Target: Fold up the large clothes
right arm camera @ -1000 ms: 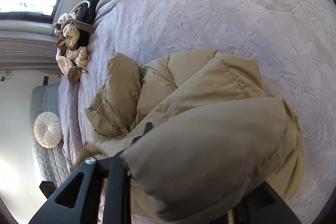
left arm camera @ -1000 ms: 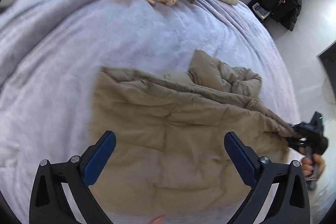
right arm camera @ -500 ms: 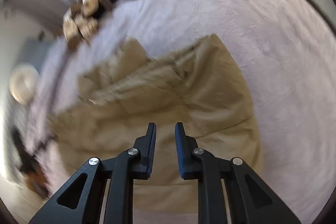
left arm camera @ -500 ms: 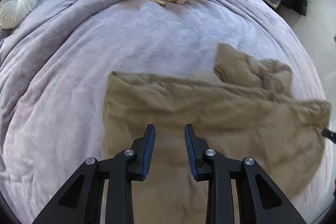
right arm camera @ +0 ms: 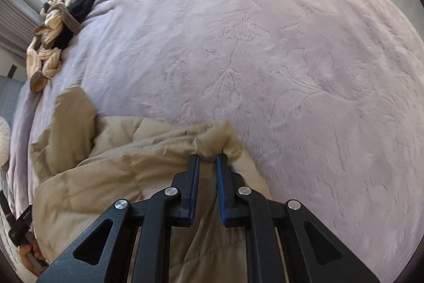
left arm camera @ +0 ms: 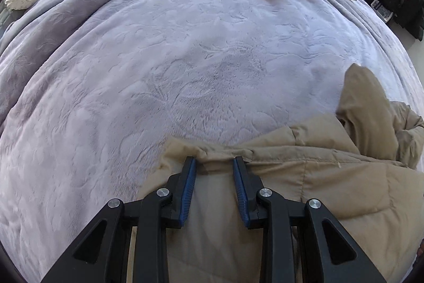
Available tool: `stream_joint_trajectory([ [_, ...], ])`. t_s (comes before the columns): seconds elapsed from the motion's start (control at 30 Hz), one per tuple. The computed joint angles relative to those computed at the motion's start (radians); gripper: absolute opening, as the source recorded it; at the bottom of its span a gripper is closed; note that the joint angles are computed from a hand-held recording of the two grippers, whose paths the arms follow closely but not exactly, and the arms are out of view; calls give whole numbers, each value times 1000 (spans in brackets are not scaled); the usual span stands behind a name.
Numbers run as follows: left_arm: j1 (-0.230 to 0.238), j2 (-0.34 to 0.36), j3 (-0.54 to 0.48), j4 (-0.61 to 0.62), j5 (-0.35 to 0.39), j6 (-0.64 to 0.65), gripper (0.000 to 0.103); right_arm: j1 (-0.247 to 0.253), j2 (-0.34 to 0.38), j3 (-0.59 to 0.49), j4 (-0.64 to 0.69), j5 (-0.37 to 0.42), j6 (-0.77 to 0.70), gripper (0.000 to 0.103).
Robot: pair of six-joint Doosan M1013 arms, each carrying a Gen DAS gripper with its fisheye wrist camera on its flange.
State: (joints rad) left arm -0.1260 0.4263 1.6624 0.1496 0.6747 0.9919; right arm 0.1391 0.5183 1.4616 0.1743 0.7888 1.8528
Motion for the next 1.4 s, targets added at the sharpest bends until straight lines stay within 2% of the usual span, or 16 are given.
stream_joint_trajectory([
  [0.2,14,16,-23,-9,8,-25,32,-32,19,1,92,-22,41,8],
  [0.33,31,-13,-13,24,8,-140,32,-44,-8,29,139,-65,86,9],
  [0.5,27,-75,25,44,26,-99,33,-33,-56,54,84,-85,127,13],
  [0.63,19,-155,97,-36,29,0,33,-24,-120,99,104,-100,80,14],
  [0.7,13,-183,124,-62,42,10,33,-20,-153,131,138,-107,45,19],
  [0.73,7,-199,139,-74,53,9,33,-18,-176,155,158,-113,27,28],
  [0.77,3,-211,152,-93,62,14,33,-14,-194,173,162,-115,24,42],
  [0.83,-7,-237,180,-140,74,34,33,-7,-228,210,163,-128,28,51],
  [0.87,-13,-245,189,-145,79,37,47,-2,-245,231,168,-134,26,51],
  [0.9,-24,-257,200,-135,84,26,78,2,-261,249,177,-129,18,51],
  [0.93,-40,-273,215,-105,81,-7,91,6,-273,264,189,-119,10,51],
  [1.03,-60,-305,245,-106,64,-4,91,14,-305,304,223,-101,-14,52],
  [1.17,-68,-325,276,-149,63,6,91,18,-336,348,295,-86,-60,70],
  [1.2,-66,-327,284,-158,56,3,102,19,-339,356,311,-83,-69,71],
  [1.3,-49,-333,315,-233,27,-2,103,20,-343,381,370,-76,-94,82],
  [1.4,-27,-330,340,-323,21,20,103,11,-339,411,470,-79,-128,83],
])
